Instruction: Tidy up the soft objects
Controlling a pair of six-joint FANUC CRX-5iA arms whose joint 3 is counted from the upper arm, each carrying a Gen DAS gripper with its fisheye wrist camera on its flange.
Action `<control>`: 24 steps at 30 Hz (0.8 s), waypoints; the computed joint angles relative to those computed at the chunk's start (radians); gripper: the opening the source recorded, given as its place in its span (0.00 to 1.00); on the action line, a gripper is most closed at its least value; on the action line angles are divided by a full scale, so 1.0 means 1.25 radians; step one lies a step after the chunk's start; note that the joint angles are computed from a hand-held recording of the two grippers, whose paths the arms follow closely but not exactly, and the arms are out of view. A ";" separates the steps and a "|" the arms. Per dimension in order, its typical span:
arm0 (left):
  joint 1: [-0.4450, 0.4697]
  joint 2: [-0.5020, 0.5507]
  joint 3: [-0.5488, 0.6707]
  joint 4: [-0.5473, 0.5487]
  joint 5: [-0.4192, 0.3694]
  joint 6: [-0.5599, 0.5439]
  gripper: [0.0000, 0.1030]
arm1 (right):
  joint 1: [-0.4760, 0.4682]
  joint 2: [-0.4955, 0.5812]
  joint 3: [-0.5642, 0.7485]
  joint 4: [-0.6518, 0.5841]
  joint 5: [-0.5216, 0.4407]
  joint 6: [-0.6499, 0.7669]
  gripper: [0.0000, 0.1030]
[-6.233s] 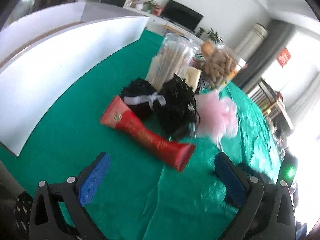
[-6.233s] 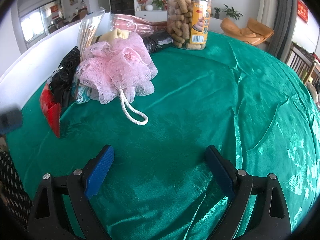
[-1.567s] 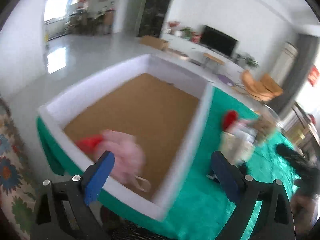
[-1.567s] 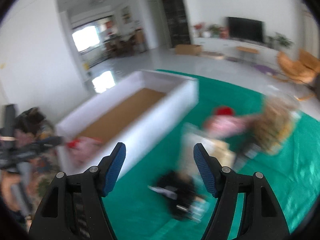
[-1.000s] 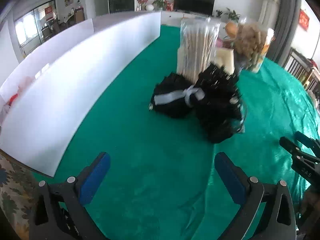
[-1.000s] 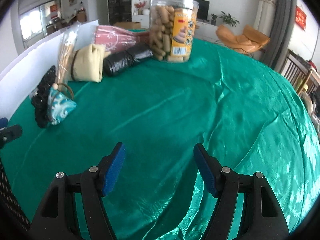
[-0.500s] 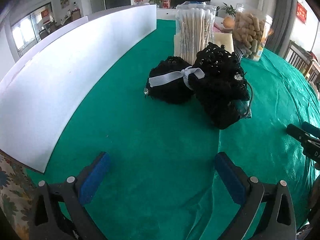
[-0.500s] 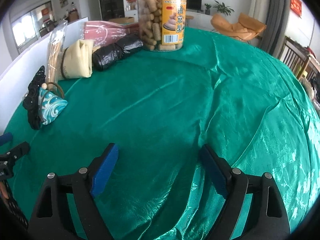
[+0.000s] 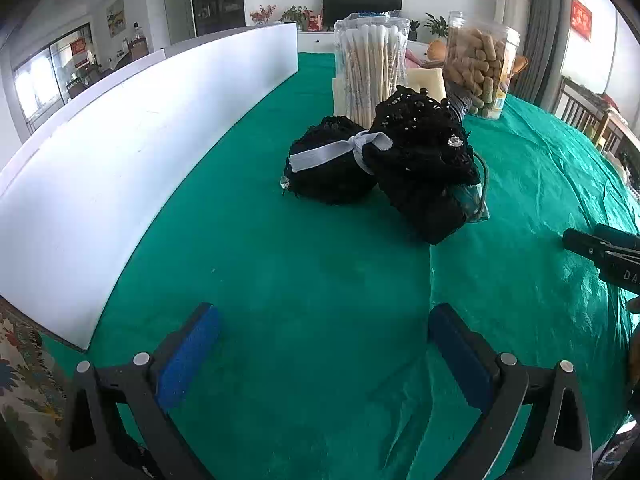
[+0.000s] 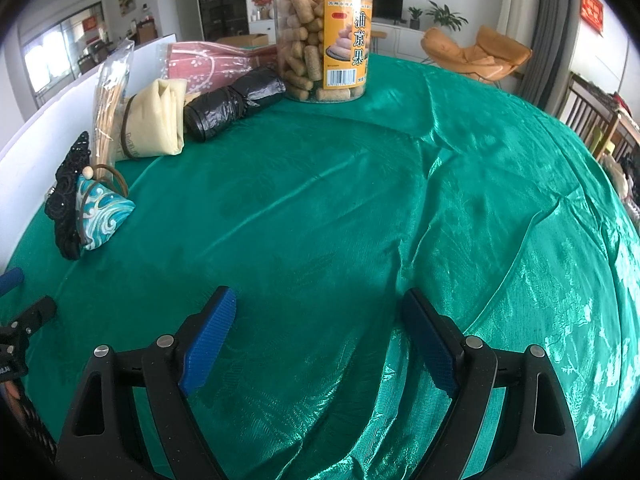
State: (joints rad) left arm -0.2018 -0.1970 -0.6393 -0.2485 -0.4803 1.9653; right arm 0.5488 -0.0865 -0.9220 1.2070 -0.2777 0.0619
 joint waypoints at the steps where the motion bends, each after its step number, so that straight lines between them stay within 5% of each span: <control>1: 0.002 -0.001 -0.002 0.005 0.002 -0.009 1.00 | 0.000 0.000 0.000 0.000 0.000 -0.001 0.85; 24: 0.018 -0.013 -0.024 0.047 0.018 -0.073 1.00 | 0.000 0.000 0.000 0.001 0.001 -0.002 0.85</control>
